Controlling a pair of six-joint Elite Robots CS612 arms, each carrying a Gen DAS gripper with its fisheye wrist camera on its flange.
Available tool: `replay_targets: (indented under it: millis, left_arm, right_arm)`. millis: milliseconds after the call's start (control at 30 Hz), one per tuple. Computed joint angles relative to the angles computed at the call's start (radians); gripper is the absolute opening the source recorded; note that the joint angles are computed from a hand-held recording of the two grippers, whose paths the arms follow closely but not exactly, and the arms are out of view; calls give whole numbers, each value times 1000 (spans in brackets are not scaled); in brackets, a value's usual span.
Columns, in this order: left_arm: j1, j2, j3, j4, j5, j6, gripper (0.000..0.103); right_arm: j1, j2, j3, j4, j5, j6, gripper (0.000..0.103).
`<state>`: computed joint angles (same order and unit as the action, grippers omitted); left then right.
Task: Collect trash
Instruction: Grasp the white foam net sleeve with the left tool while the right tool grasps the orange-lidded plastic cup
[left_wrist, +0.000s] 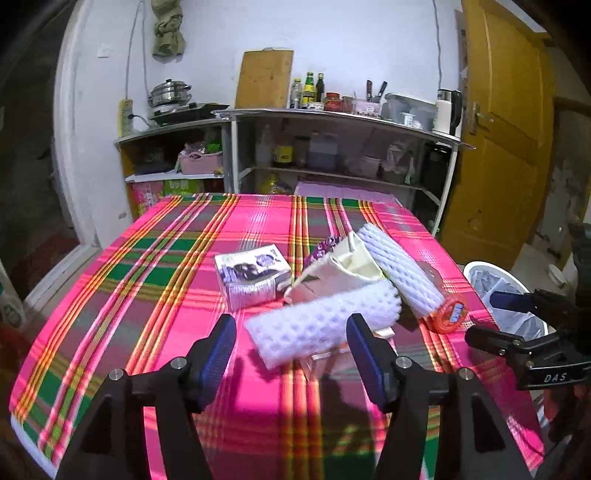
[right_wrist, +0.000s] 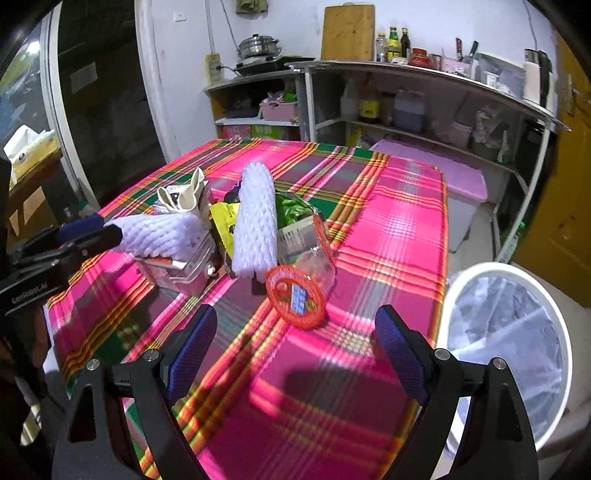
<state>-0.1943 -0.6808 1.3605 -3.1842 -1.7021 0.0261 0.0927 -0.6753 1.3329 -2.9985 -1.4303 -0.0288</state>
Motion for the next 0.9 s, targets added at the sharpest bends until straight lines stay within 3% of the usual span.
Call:
replay_targets:
  millis: [267, 367, 533, 700, 900]
  left_arm:
    - [16, 34, -66, 65, -93, 83, 63]
    - [18, 37, -68, 73, -120, 106, 62]
    - [16, 35, -61, 87, -138, 142, 45]
    - [19, 35, -60, 91, -151, 140, 23]
    - [20, 20, -33, 55, -175, 118, 17]
  right_arm:
    - [5, 42, -89, 120, -8, -11, 86]
    - [4, 49, -106, 156, -7, -2, 73]
    - [-1, 57, -121, 193, 6, 20, 46]
    - [-6, 49, -101, 167, 34, 42, 46]
    - [-12, 28, -59, 124, 53, 62, 45]
